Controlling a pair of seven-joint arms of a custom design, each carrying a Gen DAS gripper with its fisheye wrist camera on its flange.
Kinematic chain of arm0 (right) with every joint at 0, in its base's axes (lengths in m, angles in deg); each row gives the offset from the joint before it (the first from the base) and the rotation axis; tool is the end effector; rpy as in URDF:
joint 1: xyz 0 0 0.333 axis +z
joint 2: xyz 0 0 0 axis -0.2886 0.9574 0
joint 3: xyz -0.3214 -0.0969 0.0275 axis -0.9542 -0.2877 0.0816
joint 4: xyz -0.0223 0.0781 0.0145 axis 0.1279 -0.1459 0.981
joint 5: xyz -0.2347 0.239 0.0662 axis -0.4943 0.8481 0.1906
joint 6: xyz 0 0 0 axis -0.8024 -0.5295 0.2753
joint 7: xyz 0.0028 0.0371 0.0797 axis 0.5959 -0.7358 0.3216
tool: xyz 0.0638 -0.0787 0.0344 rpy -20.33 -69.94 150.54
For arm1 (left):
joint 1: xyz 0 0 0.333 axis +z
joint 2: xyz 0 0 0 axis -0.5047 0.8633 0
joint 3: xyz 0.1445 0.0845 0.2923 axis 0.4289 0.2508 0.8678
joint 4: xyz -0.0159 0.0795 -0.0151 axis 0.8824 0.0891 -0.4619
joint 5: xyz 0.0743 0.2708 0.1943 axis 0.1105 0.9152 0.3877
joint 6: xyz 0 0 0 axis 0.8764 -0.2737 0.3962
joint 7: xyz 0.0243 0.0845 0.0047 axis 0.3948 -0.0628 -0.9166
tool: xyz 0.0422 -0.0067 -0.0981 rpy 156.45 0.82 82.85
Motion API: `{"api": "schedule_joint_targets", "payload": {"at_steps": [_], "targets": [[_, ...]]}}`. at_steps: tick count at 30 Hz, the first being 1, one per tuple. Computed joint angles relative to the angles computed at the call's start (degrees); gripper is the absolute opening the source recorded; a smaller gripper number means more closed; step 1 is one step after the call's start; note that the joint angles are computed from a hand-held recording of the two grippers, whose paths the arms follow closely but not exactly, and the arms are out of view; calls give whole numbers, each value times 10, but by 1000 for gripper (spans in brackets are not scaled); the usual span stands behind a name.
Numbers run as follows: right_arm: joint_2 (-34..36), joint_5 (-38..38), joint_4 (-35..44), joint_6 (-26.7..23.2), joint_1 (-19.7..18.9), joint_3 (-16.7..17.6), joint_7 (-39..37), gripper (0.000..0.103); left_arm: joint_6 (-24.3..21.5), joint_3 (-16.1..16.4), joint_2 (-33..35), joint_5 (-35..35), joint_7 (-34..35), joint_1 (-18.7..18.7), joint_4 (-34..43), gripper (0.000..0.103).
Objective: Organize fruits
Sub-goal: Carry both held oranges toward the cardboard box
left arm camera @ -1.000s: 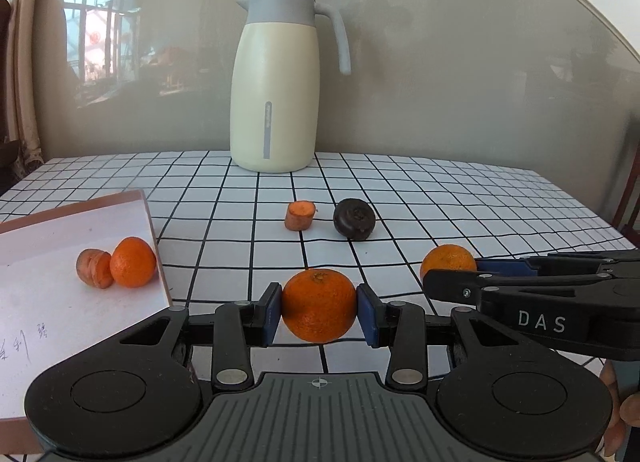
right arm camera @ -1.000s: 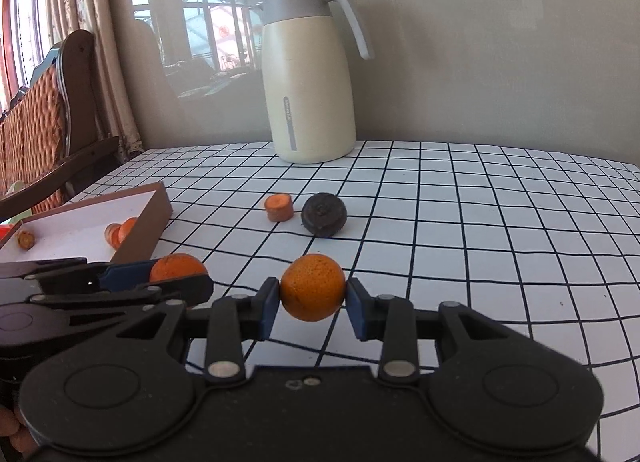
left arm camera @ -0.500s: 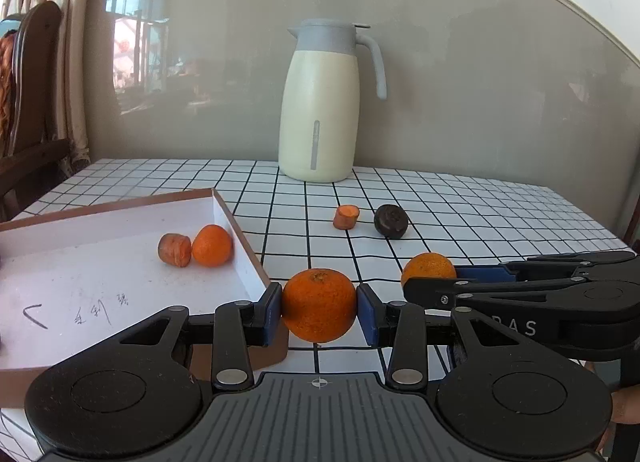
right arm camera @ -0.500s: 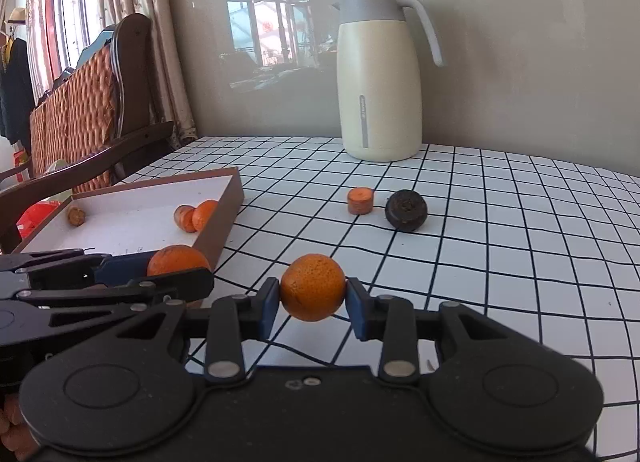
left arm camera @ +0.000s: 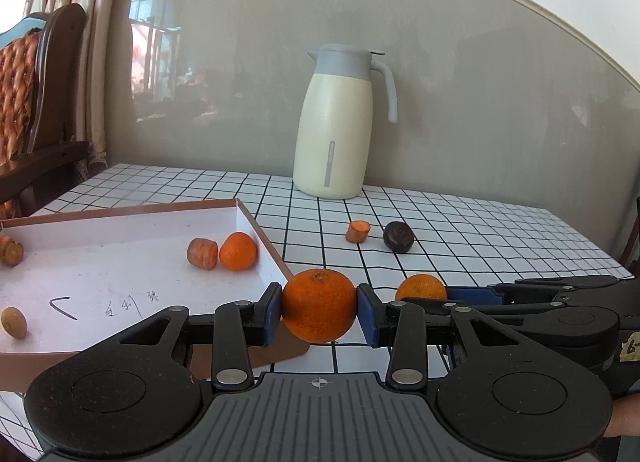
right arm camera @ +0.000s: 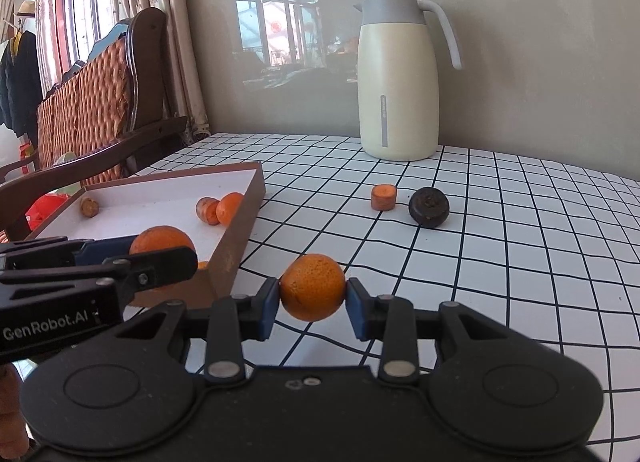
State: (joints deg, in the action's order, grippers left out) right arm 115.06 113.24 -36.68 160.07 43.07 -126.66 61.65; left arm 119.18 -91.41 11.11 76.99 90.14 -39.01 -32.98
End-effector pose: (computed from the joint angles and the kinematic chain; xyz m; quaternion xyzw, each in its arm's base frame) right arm 0.5962 0.1623 0.4618 -0.5670 0.6510 -0.3582 0.3555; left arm 0.6485 -0.3284 0.4611 -0.4168 0.7329 -0.4927 0.2154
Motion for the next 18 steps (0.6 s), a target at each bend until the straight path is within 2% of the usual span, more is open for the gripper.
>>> {"api": "schedule_joint_targets", "payload": {"at_steps": [7,18], "targets": [[0,17,10,20,-3,15,-29,28,20,15,-20,1,-20,6,-27,40],[5,60,57,46,-48,84,-99,28,42,62,-39,5,-63,-4,-46,40]]}}
